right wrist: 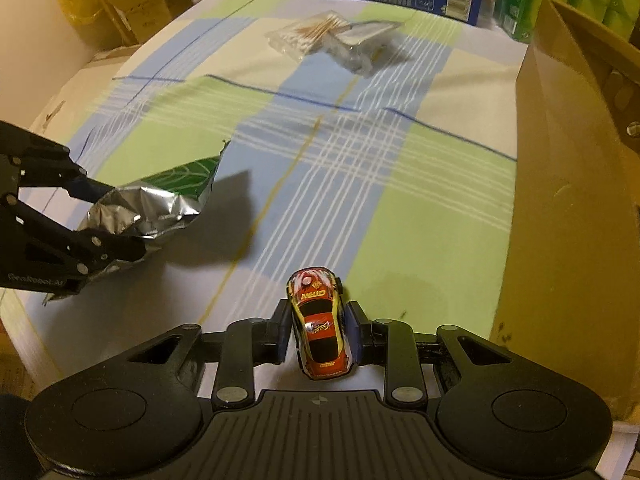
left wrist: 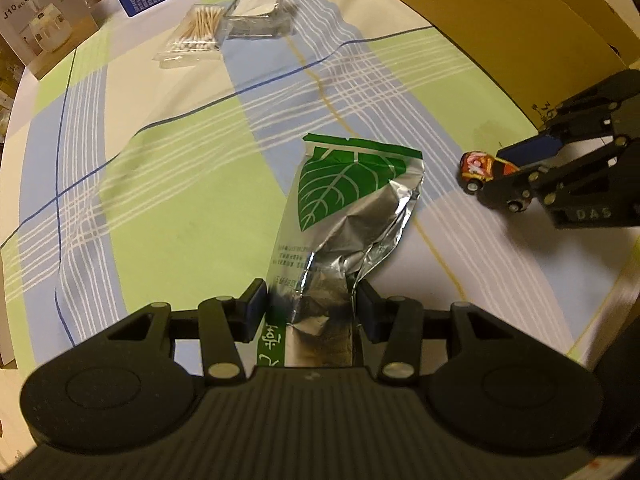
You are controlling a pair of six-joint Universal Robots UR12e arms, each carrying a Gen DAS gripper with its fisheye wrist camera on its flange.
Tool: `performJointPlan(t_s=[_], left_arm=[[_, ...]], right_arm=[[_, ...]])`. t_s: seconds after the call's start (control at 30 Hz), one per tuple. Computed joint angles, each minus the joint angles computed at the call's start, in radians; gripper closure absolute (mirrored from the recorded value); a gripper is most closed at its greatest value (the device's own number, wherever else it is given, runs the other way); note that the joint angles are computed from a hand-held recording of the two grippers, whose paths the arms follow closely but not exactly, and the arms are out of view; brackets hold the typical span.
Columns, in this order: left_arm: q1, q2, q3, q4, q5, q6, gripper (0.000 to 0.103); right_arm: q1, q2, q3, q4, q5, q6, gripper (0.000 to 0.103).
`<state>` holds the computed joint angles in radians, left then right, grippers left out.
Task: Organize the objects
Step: 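Lift the foil bag and toy car with both tools off the table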
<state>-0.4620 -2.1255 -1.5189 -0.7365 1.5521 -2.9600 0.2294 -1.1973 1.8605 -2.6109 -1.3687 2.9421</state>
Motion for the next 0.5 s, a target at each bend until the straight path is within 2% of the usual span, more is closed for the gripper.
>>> performJointPlan(t_s=[0.13, 0.37, 0.5], left_arm=[[-0.002, -0.002, 0.001, -0.002, 0.001, 0.007, 0.060], [-0.002, -0.005, 0.004, 0.001, -0.004, 0.014, 0.060], [-0.003, -0.005, 0.005, 0.000, -0.003, 0.015, 0.060]], right_arm=[[0.000, 0.002, 0.009, -0.016, 0.004, -0.045, 0.078], [0.012, 0.006, 0.009, -0.023, -0.023, -0.204, 0.076], [0.016, 0.011, 0.007, -0.031, -0.027, -0.238, 0.075]])
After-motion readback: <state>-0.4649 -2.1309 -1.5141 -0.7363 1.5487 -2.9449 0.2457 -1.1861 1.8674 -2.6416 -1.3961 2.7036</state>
